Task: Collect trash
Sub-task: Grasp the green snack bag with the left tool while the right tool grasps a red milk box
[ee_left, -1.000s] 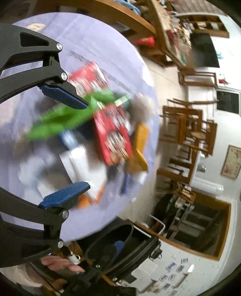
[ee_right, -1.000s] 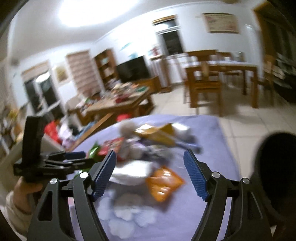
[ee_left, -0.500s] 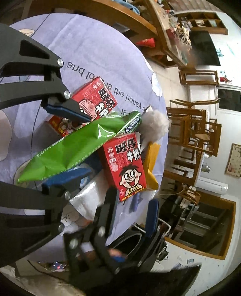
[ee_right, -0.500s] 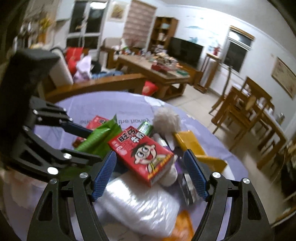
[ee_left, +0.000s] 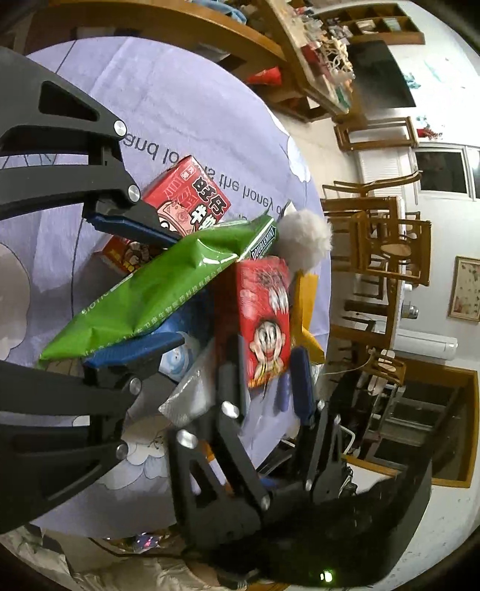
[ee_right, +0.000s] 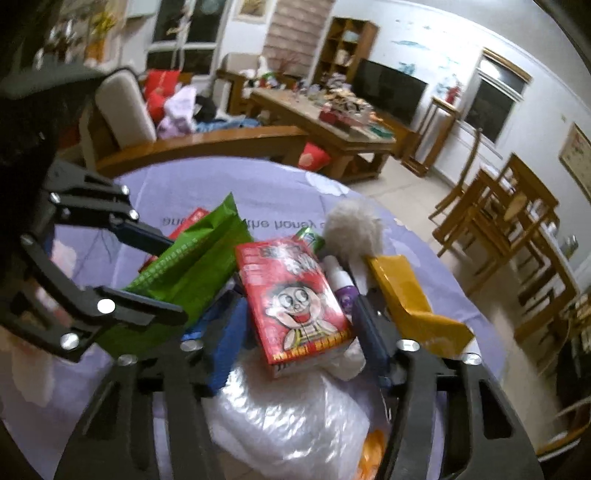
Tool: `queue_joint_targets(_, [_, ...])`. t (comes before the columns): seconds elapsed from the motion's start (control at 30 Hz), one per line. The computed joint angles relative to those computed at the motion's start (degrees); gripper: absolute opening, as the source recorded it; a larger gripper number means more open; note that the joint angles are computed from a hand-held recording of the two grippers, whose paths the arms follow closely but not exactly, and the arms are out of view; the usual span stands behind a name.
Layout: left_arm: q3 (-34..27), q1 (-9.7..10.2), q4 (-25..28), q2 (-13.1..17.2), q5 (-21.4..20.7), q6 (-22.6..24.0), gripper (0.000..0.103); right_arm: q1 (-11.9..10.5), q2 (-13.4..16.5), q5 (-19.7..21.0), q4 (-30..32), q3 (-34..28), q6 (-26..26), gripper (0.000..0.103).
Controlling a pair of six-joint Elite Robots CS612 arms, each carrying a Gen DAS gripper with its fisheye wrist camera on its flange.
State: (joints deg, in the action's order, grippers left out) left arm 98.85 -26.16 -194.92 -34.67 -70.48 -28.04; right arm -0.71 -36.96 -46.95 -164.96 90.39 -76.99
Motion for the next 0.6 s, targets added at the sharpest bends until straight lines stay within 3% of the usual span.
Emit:
queue_joint_targets(0.03, [0.0, -0.04, -0.1, 0.0, -0.1, -0.2, 0.046, -0.2, 0.0, 0.3, -1.1, 0.4, 1.6, 0.009])
queue_joint_targets(0.1, [0.2, 0.13, -0.5, -0.1, -0.5, -0.7, 0.043, -1.0, -0.3, 1.3, -3.6, 1.5, 6.1, 0.009])
queue_joint_targets(0.23, [0.6, 0.4, -1.0, -0.2, -1.4, -1.6, 0.042, -2.5, -1.6, 4.7, 2.0, 2.7, 7.1, 0.011])
queue_joint_targets(0.27, [0.7, 0.31, -0.8, -0.4, -1.4, -1.7, 0.042, -2.8, -1.7, 5.3, 2.2, 2.9, 7.4, 0.015])
queue_joint_targets(0.3, [0.7, 0.24, -0.5, -0.5, -1.4, -1.9, 0.042, -2.9, -1.7, 5.6, 2.5, 2.8, 7.6, 0.035])
queue_joint_targets(0.33, [0.7, 0.21, -0.3, -0.5, -1.4, -1.9, 0.042, -3.1, -1.5, 6.1, 1.8, 2.6, 8.6, 0.065])
queue_joint_targets(0.4, [0.6, 0.4, 0.2, -0.6, -1.9, -2.3, 0.042, -3.3, -0.9, 7.8, -0.8, 2.4, 11.2, 0.084])
queue_joint_targets(0.47, [0.2, 0.7, 1.1, -0.7, -2.6, -2.2, 0.042, -3.1, -0.7, 8.8, 2.4, 0.9, 11.1, 0.084])
queue_joint_targets(0.57, [-0.7, 1.05, 2.3, -0.6, -3.0, -1.6, 0.042, -1.5, -0.2, 5.1, 2.2, -0.5, 12.3, 0.083])
queue_joint_targets(0.6, [-0.9, 1.11, 2.7, -0.5, -3.2, -1.3, 0.043, -0.9, 0.1, 3.5, 2.0, -0.9, 12.3, 0.078])
